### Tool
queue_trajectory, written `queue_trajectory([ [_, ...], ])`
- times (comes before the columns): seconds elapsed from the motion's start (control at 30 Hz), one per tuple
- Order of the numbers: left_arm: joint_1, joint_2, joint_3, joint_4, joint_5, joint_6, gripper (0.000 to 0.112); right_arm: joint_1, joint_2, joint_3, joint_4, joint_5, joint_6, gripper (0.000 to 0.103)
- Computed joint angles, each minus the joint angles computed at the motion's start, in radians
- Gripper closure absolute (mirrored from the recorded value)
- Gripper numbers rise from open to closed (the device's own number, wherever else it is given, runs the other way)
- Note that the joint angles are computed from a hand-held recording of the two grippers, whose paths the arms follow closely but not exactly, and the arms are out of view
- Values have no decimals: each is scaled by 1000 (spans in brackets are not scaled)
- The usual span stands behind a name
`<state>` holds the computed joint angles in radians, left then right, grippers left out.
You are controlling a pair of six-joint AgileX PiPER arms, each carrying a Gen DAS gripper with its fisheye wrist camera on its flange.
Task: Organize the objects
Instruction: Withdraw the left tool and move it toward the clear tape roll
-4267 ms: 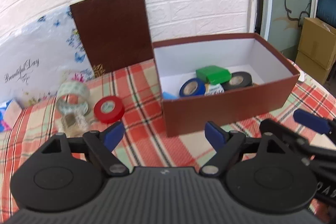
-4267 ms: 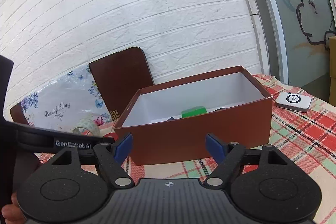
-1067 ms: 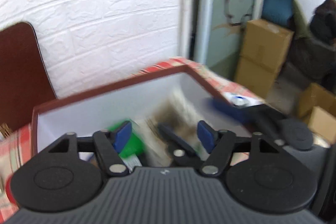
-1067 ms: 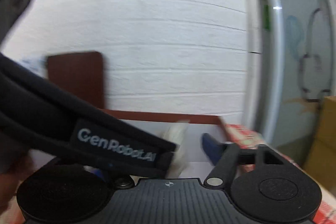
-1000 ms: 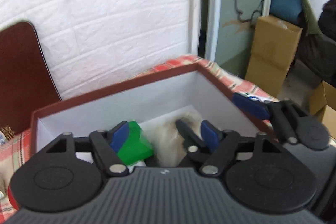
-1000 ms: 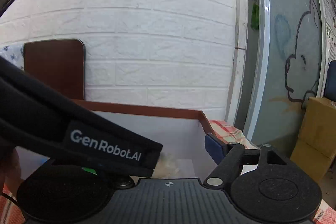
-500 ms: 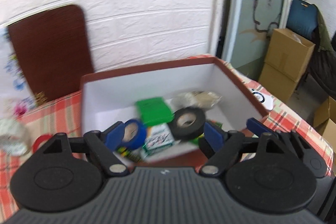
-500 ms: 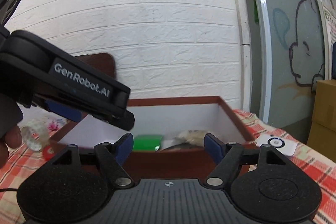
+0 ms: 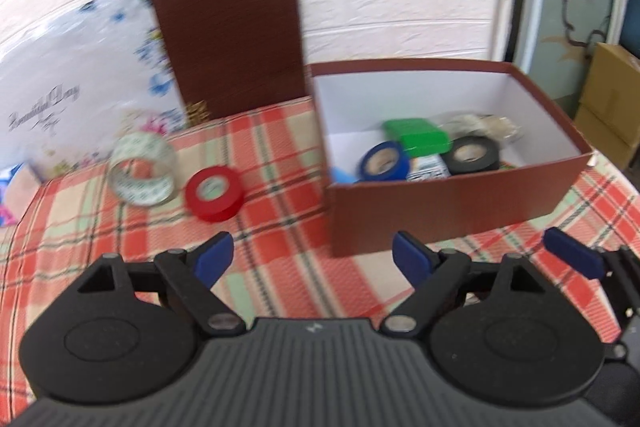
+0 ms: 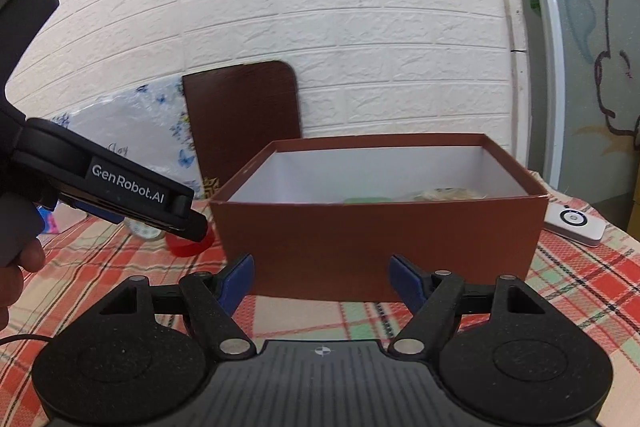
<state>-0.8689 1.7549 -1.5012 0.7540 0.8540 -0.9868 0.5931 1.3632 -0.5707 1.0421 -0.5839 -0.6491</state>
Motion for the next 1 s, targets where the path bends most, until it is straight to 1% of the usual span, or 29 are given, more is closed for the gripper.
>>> queue_trajectory([
  [0.17,20,-45,82,45,4,-63,23,66,4,-22,77,-11,-84,29],
  [0.27,38,-66,122,67,-6,-89,23,96,20,-45,117,-14,-136,29],
  [0.47,83,-95,196,112,-29,-148,21,144,71,-103,172,4,-227,29],
  [0.6,132,-109,246,131,-52,-182,21,162,126,-156,201,50,-283,29],
  [0.7,184,-123,292,144,-86,-207,21,170,174,-201,218,100,-327,29],
  [0.8,254,-138,353,197,-134,-275,19,147,229,-268,231,197,-387,30],
  [0.9,345,-143,417,284,-169,-390,18,120,311,-387,280,263,-492,31],
  [1.0,475,-162,469,245,-247,-402,18,85,425,-577,336,314,-630,31],
])
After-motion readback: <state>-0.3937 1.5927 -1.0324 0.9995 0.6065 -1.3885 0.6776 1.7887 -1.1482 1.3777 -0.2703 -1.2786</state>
